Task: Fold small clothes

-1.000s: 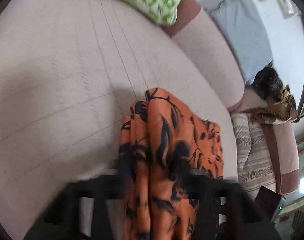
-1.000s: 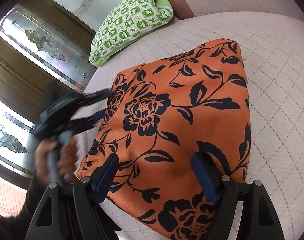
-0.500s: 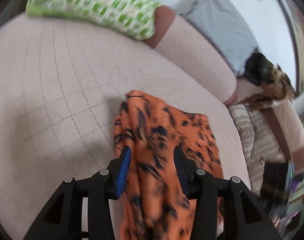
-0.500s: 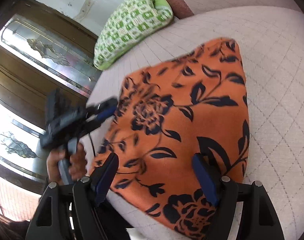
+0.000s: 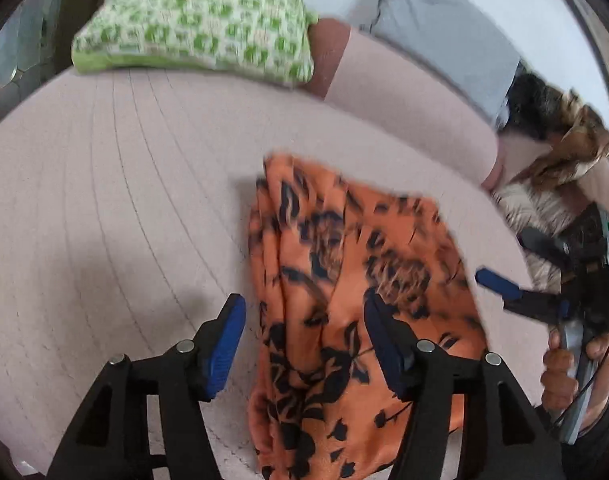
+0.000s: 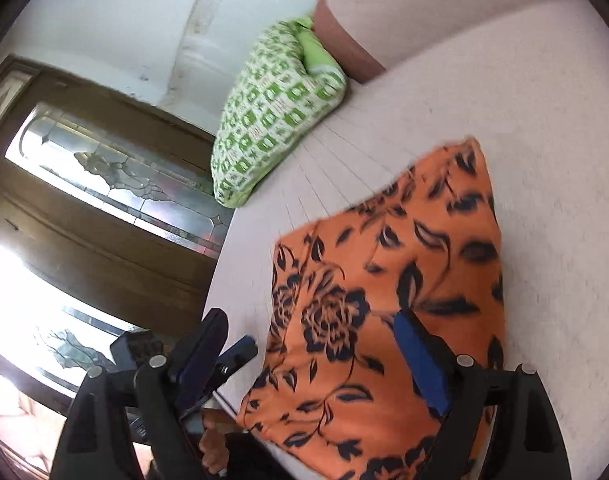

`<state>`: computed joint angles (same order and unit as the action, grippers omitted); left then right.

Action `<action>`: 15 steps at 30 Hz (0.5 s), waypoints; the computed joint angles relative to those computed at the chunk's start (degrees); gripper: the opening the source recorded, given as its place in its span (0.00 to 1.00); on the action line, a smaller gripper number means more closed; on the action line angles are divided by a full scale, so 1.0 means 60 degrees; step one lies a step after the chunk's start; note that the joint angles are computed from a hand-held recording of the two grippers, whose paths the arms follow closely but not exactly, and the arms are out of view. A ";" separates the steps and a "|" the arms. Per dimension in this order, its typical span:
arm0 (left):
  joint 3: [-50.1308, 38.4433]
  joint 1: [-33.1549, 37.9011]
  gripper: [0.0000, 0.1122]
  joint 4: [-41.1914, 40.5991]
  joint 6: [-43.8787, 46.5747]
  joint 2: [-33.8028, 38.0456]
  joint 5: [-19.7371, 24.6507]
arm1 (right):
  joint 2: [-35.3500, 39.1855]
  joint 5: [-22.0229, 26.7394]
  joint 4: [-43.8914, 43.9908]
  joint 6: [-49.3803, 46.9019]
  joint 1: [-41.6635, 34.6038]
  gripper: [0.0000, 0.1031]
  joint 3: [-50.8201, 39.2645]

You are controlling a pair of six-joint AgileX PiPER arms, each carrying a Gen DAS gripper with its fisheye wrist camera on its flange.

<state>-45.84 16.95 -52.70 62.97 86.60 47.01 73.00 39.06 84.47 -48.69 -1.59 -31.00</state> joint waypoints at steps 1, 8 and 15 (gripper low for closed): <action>0.0018 -0.0496 0.57 0.0571 -0.0520 0.0489 -0.0649 | 0.0391 -0.0041 0.0030 -0.0098 -0.0055 0.88 -0.0061; 0.0574 0.0676 0.62 -0.0395 0.0727 -0.0995 0.0161 | -0.0827 0.0631 -0.0243 0.0183 -0.1195 0.86 0.0976; 0.1725 0.1412 0.63 0.0072 0.0744 -0.1848 0.0300 | -0.5031 0.1620 -0.3948 0.3243 -0.2591 0.86 0.2876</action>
